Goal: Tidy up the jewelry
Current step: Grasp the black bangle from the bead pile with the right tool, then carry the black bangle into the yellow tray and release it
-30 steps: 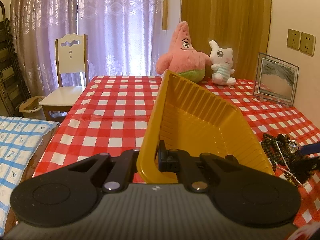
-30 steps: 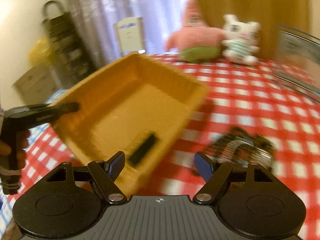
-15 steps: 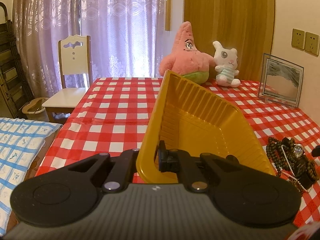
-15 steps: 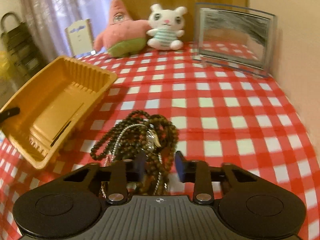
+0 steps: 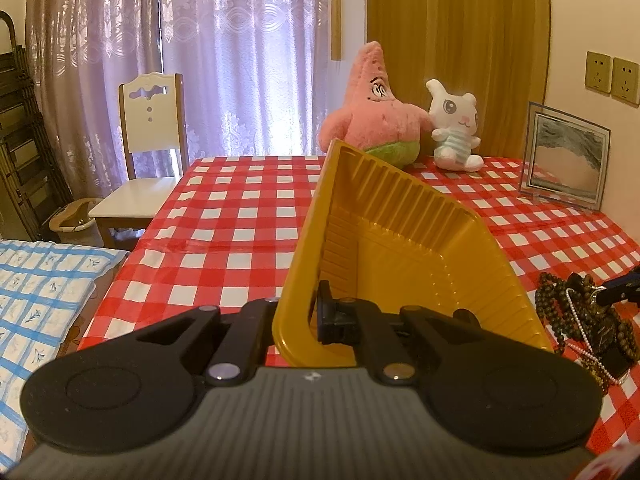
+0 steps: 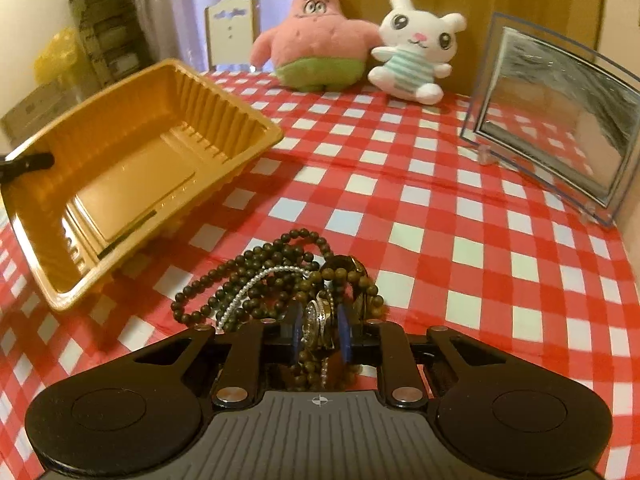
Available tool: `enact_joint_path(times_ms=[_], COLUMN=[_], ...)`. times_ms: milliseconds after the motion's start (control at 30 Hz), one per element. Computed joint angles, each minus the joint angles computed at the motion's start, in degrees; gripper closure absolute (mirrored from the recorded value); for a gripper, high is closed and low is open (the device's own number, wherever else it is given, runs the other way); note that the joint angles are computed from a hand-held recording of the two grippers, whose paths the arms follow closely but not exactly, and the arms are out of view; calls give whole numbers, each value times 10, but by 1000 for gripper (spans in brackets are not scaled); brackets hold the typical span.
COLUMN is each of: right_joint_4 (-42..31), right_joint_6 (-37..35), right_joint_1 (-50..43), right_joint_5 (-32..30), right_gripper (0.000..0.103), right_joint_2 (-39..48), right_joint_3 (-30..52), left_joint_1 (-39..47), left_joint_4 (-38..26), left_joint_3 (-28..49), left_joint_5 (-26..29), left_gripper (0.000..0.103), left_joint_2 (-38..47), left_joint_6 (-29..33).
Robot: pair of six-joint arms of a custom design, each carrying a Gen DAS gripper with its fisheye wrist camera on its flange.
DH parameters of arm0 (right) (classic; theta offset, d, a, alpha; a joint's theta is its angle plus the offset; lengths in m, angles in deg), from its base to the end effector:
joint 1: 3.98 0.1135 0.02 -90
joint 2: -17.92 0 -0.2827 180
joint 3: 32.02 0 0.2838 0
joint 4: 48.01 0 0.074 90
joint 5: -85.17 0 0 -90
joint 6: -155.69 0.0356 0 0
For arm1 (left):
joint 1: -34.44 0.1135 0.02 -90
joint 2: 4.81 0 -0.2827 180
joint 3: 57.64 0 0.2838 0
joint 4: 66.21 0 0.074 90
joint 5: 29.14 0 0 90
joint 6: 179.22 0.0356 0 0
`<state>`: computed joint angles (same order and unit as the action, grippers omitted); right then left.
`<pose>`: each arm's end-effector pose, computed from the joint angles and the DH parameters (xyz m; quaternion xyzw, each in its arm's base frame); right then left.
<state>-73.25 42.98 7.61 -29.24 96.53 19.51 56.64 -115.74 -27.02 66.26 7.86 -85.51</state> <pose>0.2732 0.0710 0.1772 -0.3380 0.8638 0.1686 0.3335 0.1007 0.0375 0.2057 -0.1174 0.8642 0.0692 0.4843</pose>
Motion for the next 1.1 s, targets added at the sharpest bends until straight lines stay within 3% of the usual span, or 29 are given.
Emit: enact_joint_path(times_ms=[167, 400, 733, 900, 1100], right_joint_4=[-16, -69, -194, -181, -67], right_joint_6=[-15, -13, 33, 90, 215], right_joint_1=[-4, -13, -76, -54, 81], right_joint_5=[-15, -15, -69, -96, -96], right_gripper=[93, 94, 94, 94, 94], right_joint_2=[13, -16, -90, -164, -191], right_joint_3=[11, 16, 27, 0, -27], left_joint_1=[-9, -7, -1, 1, 9], left_joint_4=[1, 0, 1, 1, 6], left_joint_3=[1, 2, 4, 4, 4], left_joint_5=[-9, -6, 6, 9, 21], left_gripper=[98, 98, 98, 98, 98], left_joint_2=[1, 1, 0, -1, 4], left_joint_6=[-3, -2, 3, 4, 12])
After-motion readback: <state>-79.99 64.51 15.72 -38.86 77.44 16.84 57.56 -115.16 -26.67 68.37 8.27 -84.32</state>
